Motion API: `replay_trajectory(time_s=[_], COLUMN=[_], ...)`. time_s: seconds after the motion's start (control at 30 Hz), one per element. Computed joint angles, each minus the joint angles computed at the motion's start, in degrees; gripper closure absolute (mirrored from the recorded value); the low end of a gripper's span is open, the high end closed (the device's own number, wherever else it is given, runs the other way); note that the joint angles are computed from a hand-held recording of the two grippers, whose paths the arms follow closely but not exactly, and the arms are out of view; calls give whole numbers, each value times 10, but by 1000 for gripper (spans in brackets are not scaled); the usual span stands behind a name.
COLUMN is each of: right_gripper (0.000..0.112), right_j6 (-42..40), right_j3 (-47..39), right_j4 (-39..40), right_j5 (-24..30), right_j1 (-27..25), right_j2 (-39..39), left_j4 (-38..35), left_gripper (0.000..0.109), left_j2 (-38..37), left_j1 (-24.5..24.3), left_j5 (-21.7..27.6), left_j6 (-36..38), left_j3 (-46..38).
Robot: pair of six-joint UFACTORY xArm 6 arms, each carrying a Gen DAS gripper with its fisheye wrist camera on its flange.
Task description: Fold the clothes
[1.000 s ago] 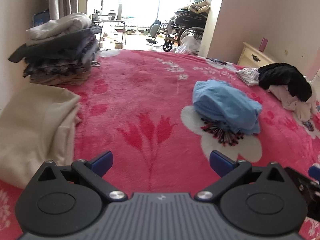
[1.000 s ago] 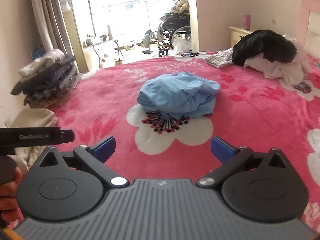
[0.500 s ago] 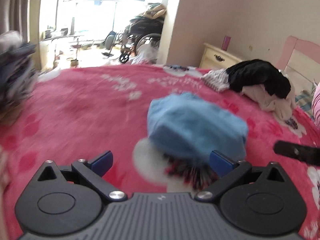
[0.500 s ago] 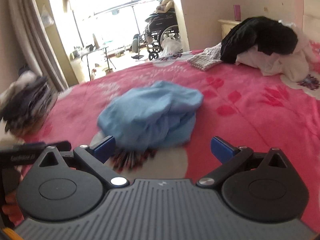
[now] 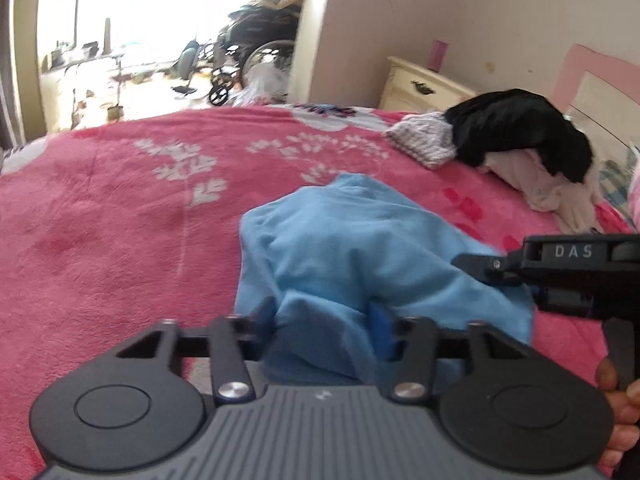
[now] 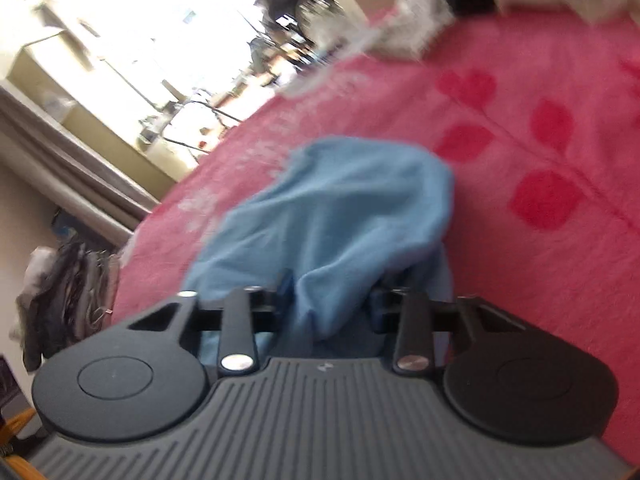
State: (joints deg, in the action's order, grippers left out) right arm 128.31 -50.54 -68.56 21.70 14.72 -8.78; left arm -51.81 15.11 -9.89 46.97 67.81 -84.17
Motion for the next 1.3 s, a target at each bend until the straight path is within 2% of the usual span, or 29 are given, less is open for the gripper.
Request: replay_trajectory(time_s=[0.03,0.1,0.27,0.4,0.53,0.63,0.7,0.77,0.83,0.87,0.93,1.03,1.17,1.23,1.3], right_gripper=[97,101,106,107,107,107,107,107,107,107,104,103,99,87,78], right_j6=[9,42,104,169,252,253,238,207,133,92,16,-34,-97,-140,-201], right_j3=[0,4,21,49,86,99,100,99,94,89,71,36,-28,-67,-99], right_j4=[-22,-66,-124,-152,-174,-146,-114,-67,11,51,138,192,178,167,156], right_j5=[2,-8,-34,-22,25,71,92,113,151,171,231,329,407,446,424], right_j1=[9,20,47,97,181,253,295,331,365,379,407,445,463,470,446], right_j2=[-7,-21,-62,-108,-161,-186,-190,-190,-187,-185,-179,-175,-139,-116,-77], left_j4=[-2,2,5,13,41,82,105,123,137,137,133,118,92,85,83], left_gripper=[83,90,92,94,94,93,93,88,80,78,67,57,50,49,49], left_j2=[-8,-23,-70,-115,-142,-146,-154,-157,-158,-161,-162,-155,-138,-128,-116], left_j1=[1,5,34,86,153,198,222,245,265,275,284,292,294,293,293], left_j5=[8,26,103,208,338,420,443,465,486,487,478,459,415,385,354], left_j6=[14,32,87,136,176,177,188,195,201,209,204,184,138,107,76], left_j3=[7,19,59,88,91,78,82,80,75,76,76,69,56,48,38])
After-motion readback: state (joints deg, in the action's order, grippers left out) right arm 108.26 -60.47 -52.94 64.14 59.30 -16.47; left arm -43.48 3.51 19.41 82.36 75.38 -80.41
